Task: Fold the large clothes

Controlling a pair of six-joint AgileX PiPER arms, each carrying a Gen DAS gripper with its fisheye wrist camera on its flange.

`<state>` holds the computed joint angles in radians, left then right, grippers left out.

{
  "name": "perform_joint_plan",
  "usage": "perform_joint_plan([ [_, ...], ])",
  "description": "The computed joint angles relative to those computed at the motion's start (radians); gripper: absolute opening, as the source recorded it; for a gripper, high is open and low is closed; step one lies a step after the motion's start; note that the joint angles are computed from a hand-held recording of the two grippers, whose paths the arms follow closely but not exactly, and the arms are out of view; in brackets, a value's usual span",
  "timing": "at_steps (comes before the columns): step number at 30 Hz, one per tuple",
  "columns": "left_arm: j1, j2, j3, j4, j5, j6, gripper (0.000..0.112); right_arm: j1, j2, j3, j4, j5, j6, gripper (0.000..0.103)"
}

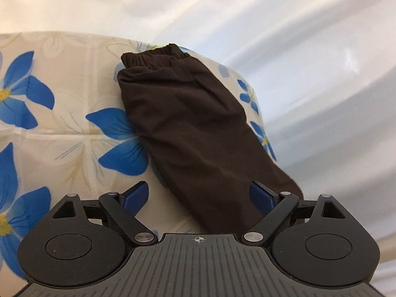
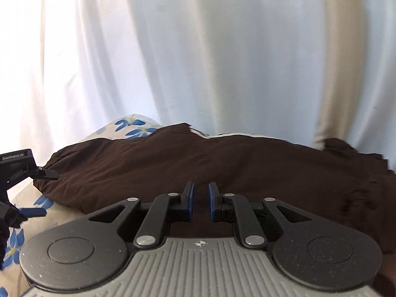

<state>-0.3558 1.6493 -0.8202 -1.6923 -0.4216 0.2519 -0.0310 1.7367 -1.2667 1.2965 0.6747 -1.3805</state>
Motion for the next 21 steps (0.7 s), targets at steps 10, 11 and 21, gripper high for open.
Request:
perform_joint_plan([
  [10, 0.181, 0.068, 0.015, 0.385, 0.066, -0.365, 0.032, 0.074, 0.120, 0.060, 0.183, -0.088, -0.206, 0.012],
  [11, 0.197, 0.072, 0.014, 0.420, 0.082, -0.391, 0.025, 0.077, 0.117, 0.064, 0.187, -0.093, -0.218, 0.012],
  [21, 0.092, -0.027, -0.090, 0.280, -0.059, 0.000, 0.012, 0.054, 0.083, 0.068, 0.181, -0.075, -0.160, 0.011],
])
